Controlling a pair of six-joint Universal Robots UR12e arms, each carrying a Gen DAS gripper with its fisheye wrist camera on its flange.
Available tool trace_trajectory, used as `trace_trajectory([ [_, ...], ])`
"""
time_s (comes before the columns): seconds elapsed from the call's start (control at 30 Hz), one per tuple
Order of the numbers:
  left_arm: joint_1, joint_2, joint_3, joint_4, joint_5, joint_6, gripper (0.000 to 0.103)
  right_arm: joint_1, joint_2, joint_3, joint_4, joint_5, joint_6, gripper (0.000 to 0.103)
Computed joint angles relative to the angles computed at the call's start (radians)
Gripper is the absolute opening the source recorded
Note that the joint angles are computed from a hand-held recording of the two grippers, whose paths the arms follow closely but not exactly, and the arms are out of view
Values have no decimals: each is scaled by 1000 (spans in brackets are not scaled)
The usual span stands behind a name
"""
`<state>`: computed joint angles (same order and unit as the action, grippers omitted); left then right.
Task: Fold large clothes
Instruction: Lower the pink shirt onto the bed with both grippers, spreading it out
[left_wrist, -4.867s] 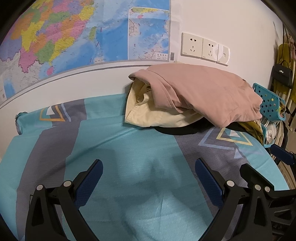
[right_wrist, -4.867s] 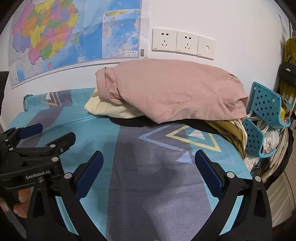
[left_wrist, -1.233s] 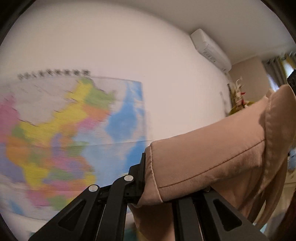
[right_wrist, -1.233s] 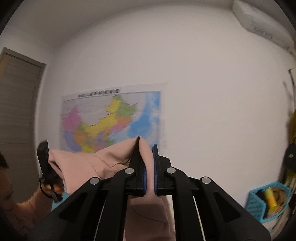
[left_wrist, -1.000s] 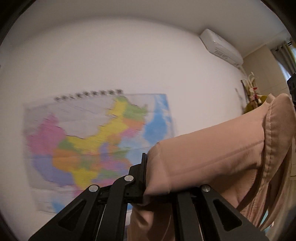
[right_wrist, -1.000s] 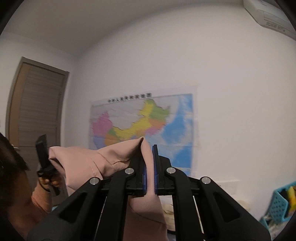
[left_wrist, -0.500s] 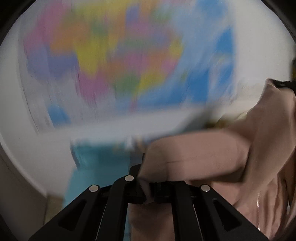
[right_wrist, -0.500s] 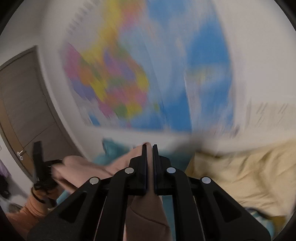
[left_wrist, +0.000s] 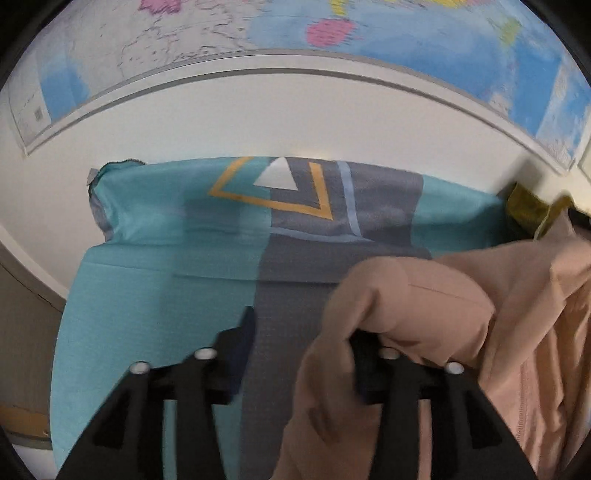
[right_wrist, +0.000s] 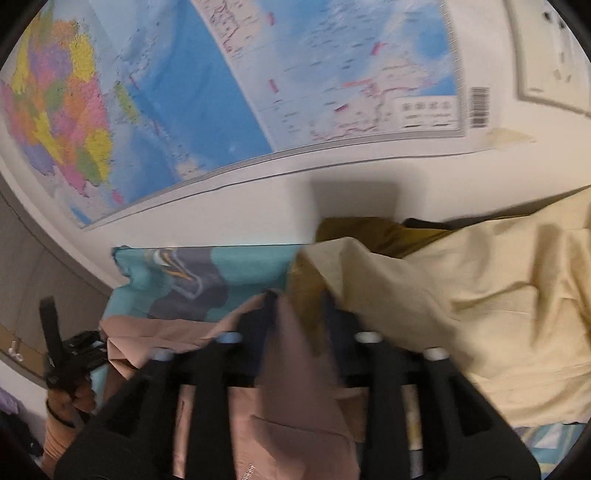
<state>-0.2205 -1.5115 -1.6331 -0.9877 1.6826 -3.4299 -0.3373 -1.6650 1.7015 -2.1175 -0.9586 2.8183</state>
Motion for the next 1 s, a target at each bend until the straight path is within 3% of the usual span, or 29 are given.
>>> trace_trajectory([
  [0.03, 1, 11, -4, 0, -13, -9, 46, -9, -8, 5, -7, 17, 1, 44],
  [0.1, 13, 46, -31, 46, -41, 2, 52, -31, -41, 26, -32, 22, -4, 68],
  [0.17, 17, 79, -58, 101, -79, 27, 59, -62, -97, 69, -66, 24, -75, 72],
  [0.27, -16, 117, -94, 191, -99, 151, 62, -96, -186, 131, 11, 30, -245, 74],
  [0.33, -55, 122, -102, 235, -107, 246, 71, -100, -240, 182, 26, -6, -327, 75],
  [0.37, -79, 118, -106, 265, -101, 292, 76, -104, -259, 203, 22, -27, -344, 75],
  [0.43, -132, 89, -93, 292, -42, 360, 78, -95, -283, 244, 5, -96, -363, 75],
  [0.53, -164, 20, -41, 216, -10, 355, 73, -89, -273, 263, 24, -141, -348, 74],
  [0.57, -169, -7, -22, 189, 11, 349, 62, -97, -267, 260, 54, -136, -344, 61],
  [0.6, -179, -42, 4, 164, 61, 343, 55, -98, -256, 251, 84, -126, -348, 31],
  [0.63, -178, -63, 25, 136, 75, 324, 40, -105, -249, 244, 104, -109, -354, 21],
  [0.67, -167, -83, 49, 96, 57, 294, 20, -108, -248, 241, 81, -113, -346, 2],
  [0.73, -135, -113, 93, 55, 7, 221, 16, -131, -255, 231, 59, -67, -340, 1],
  [0.83, -98, -142, 139, 59, -46, 153, 13, -207, -251, 190, 2, 59, -244, 1],
  [0.9, -73, -165, 177, 38, -103, 93, 17, -218, -232, 170, -39, 53, -167, 1],
  [1.0, -85, -195, 214, 6, -34, 57, 47, -189, -192, 161, -70, -43, -111, 1],
])
